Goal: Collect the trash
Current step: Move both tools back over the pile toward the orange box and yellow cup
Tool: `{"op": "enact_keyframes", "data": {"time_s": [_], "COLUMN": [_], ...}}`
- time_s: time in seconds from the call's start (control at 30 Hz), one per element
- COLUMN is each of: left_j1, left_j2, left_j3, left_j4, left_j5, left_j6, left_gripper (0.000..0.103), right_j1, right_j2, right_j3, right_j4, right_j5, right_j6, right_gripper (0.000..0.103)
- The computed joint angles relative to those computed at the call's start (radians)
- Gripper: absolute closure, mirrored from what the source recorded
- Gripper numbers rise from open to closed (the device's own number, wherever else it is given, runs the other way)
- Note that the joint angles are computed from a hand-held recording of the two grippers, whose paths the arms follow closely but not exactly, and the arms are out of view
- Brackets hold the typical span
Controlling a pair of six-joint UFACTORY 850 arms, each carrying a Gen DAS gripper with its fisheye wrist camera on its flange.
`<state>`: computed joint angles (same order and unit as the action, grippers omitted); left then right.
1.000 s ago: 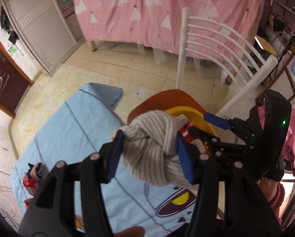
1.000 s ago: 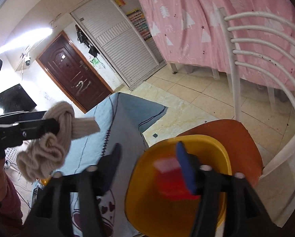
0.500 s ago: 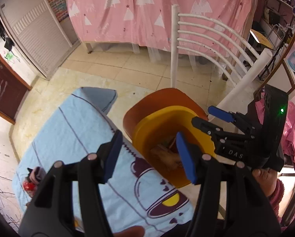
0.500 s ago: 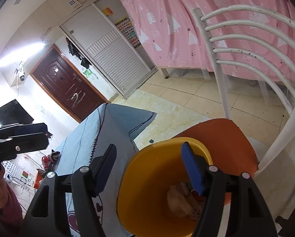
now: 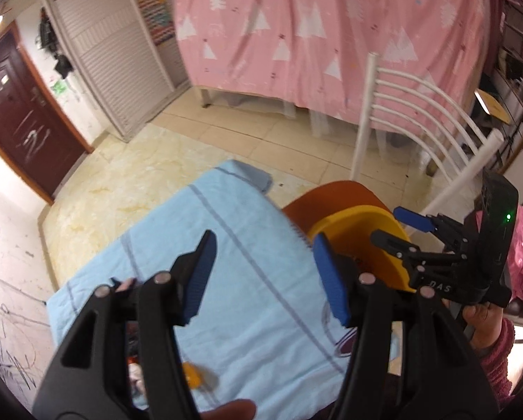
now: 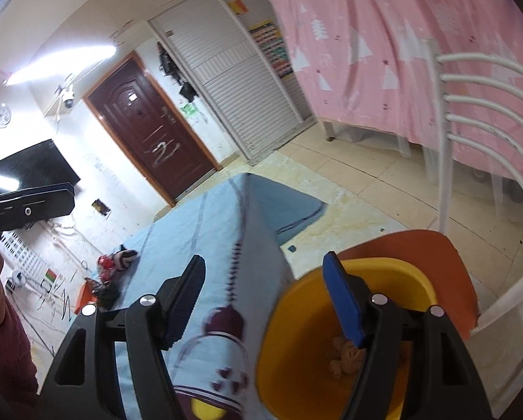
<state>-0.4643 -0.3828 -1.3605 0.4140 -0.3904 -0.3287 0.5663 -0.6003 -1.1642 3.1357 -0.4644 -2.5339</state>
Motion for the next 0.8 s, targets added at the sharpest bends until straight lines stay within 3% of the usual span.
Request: {"op": "enact_keyframes", "data": {"time_s": [0.2, 0.47, 0.67, 0.8], "left_j1": [0.082, 0.221, 0.3, 0.348], "left_j2": [0.101, 0.196, 0.211, 0.207], "left_j3": [0.099, 0.203, 0.252, 0.272], "left_j4": [0.147, 0.185, 0.135, 0.053], "left_j5": [0.022, 0.064, 0.089, 0.111], "left_j6": [-0.145, -0.212, -0.171, -0.105], "left_gripper": [0.04, 0.035, 0.035, 0.035], "right_j1": [0.043, 0.107, 0.148, 0.177], "right_j2": [-0.037, -0.12, -0.199, -0.258], "right_j3": [-0.111, -0.286, -0.433, -0.546], "right_j4": [-0.096, -0.309, -0.576, -0.879], "right_j5": [0.059, 0.163, 0.242, 0.298], "right_j6": [0.022, 0.164, 0.391, 0.668], "right_gripper": [0.04, 0.039, 0.038, 0.038]}}
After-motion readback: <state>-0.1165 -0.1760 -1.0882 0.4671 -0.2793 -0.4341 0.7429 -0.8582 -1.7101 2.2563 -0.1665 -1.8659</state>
